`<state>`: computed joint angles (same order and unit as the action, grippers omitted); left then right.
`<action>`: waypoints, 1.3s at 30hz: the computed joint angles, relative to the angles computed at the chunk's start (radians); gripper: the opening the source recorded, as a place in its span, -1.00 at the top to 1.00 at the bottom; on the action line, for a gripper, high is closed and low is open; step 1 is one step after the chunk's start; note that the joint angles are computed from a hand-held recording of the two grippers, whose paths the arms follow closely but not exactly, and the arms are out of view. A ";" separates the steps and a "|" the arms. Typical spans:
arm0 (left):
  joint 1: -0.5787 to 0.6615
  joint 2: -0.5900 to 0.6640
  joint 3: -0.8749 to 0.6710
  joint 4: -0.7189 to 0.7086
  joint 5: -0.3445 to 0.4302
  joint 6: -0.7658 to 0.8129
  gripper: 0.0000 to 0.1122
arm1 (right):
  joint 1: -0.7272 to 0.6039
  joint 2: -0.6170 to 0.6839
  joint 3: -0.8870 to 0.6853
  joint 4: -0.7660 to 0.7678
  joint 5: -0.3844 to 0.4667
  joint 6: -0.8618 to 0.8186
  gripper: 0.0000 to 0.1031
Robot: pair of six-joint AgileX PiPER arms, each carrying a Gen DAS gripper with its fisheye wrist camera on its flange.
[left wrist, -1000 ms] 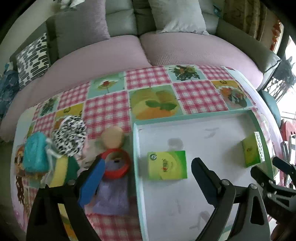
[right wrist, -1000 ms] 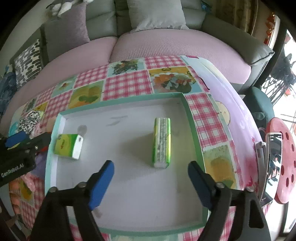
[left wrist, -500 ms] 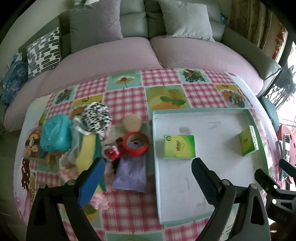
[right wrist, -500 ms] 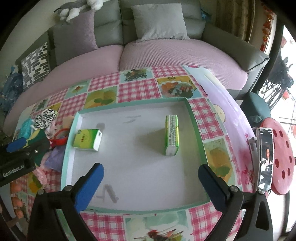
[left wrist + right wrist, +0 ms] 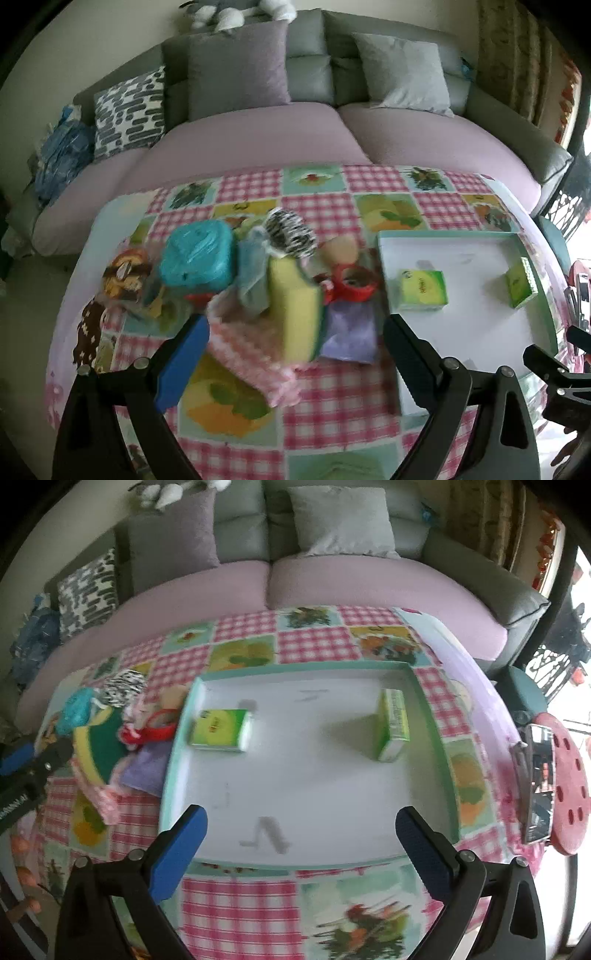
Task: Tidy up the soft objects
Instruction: 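Move both tools back toward the pile of soft items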
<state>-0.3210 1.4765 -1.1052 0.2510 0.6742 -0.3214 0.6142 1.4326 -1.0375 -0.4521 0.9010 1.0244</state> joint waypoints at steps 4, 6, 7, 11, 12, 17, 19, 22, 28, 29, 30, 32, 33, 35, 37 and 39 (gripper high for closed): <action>0.075 -0.045 0.059 -0.029 -0.044 0.046 -0.69 | 0.053 0.017 -0.016 -0.035 -0.013 0.057 -1.00; 0.108 -0.062 0.079 -0.040 -0.059 0.073 -0.69 | 0.080 0.036 -0.034 -0.048 -0.011 0.071 -1.00; 0.125 -0.068 0.085 -0.042 -0.064 0.086 -0.69 | 0.092 0.047 -0.043 -0.051 -0.011 0.076 -1.00; 0.204 -0.084 0.097 -0.093 -0.073 0.165 -0.69 | 0.132 0.085 -0.076 -0.058 -0.028 0.107 -1.00; 0.230 -0.081 0.090 -0.121 -0.061 0.196 -0.69 | 0.141 0.093 -0.083 -0.062 -0.035 0.119 -1.00; 0.351 -0.070 0.057 -0.280 -0.014 0.328 -0.70 | 0.180 0.144 -0.137 -0.087 -0.048 0.138 -1.00; 0.386 -0.062 0.043 -0.314 0.002 0.352 -0.70 | 0.193 0.158 -0.158 -0.096 -0.060 0.130 -1.00; 0.414 -0.045 0.016 -0.329 0.023 0.359 -0.70 | 0.210 0.189 -0.208 -0.091 -0.070 0.106 -1.00; 0.446 0.023 -0.069 -0.332 0.108 0.357 -0.70 | 0.222 0.252 -0.294 -0.064 -0.110 0.070 -1.00; 0.447 0.036 -0.082 -0.325 0.119 0.350 -0.70 | 0.223 0.267 -0.311 -0.061 -0.122 0.062 -1.00; 0.450 0.046 -0.092 -0.323 0.129 0.350 -0.70 | 0.224 0.283 -0.328 -0.061 -0.132 0.053 -1.00; 0.452 0.067 -0.105 -0.316 0.132 0.343 -0.70 | 0.222 0.311 -0.355 -0.060 -0.149 0.037 -1.00; 0.451 0.075 -0.109 -0.313 0.130 0.339 -0.70 | 0.220 0.324 -0.366 -0.056 -0.156 0.028 -1.00; 0.448 0.097 -0.121 -0.306 0.125 0.329 -0.70 | 0.218 0.367 -0.410 -0.052 -0.153 0.002 -1.00; 0.443 0.123 -0.137 -0.301 0.129 0.317 -0.70 | 0.218 0.403 -0.446 -0.051 -0.145 -0.026 -0.99; 0.443 0.141 -0.143 -0.321 0.117 0.318 -0.70 | 0.211 0.429 -0.463 -0.051 -0.170 -0.038 -0.99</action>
